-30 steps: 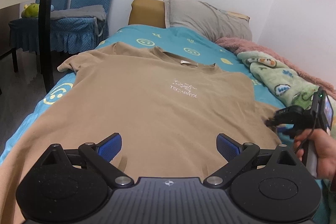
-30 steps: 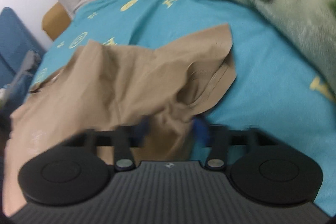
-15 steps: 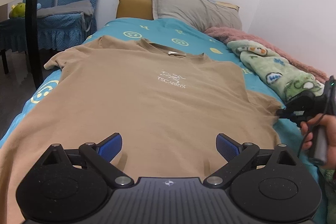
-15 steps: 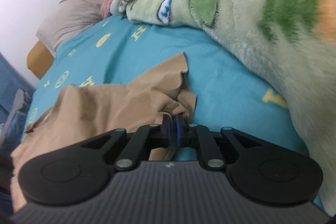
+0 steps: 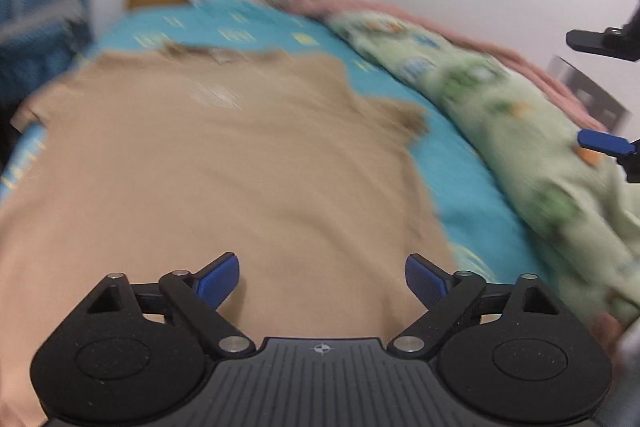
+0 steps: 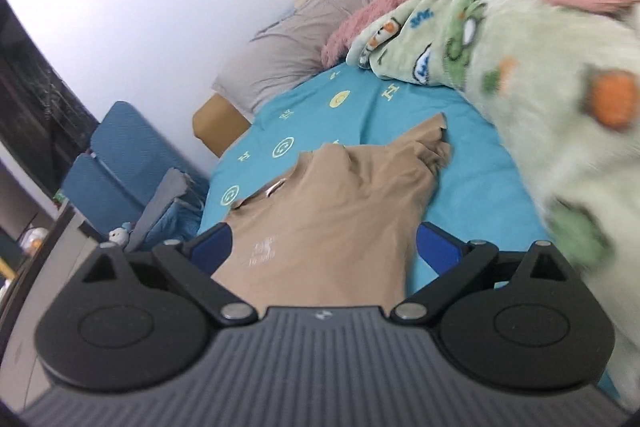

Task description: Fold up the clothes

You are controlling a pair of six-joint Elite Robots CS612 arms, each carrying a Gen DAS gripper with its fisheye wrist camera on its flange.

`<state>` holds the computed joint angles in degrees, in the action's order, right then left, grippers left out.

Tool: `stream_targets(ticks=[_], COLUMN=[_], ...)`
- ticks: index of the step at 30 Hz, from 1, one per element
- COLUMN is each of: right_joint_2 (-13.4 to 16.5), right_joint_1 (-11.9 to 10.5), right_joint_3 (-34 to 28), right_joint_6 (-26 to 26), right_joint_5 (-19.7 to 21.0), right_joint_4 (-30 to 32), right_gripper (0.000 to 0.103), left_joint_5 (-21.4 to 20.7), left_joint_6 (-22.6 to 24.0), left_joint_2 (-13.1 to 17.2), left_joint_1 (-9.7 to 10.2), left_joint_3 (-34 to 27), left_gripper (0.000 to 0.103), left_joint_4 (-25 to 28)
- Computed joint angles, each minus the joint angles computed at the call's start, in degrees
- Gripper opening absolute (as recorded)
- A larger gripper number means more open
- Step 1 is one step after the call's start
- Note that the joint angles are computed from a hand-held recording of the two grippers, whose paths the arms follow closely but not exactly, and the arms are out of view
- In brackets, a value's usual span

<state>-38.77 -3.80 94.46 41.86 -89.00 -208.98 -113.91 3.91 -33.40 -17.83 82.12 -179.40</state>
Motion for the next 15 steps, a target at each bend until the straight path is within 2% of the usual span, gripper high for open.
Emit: stream_targets(ticks=[2, 6, 8, 9, 12, 15], right_joint_2=[-1.2, -2.2, -1.8, -1.6, -1.5, -1.3], right_joint_1=[0.3, 0.3, -0.1, -0.4, -1.0, -1.5], right_joint_3=[2.9, 5.7, 5.9, 5.7, 5.5, 6.0], right_joint_6=[-0.2, 1.4, 2.6, 3.0, 4.2, 5.2], right_joint_5=[-1.0, -3.1, -3.1, -2.6, -1.3, -0.2], right_joint_4=[-2.2, -6.4, -8.1, -8.0, -6.9, -8.7], right_gripper=[0.1, 0.1, 0.1, 0.1, 0.1, 0.1], left_joint_5=[-4.6, -8.1, -9.5, -9.8, -10.0, -10.4], left_joint_6=[1.9, 5.8, 6.8, 7.0, 7.2, 7.0], left_joint_2=[-1.0, -2.1, -2.3, -2.4, -2.8, -3.4], left_joint_1=[0.13, -0.36, -0.49, -0.6, -1.08, -1.56], left_joint_3=[1.0, 2.9, 3.2, 3.4, 4.2, 5.3], left_gripper=[0.082, 0.06, 0.043, 0.029, 0.006, 0.003], left_joint_4=[5.1, 11.0, 13.0, 13.4, 12.7, 10.1])
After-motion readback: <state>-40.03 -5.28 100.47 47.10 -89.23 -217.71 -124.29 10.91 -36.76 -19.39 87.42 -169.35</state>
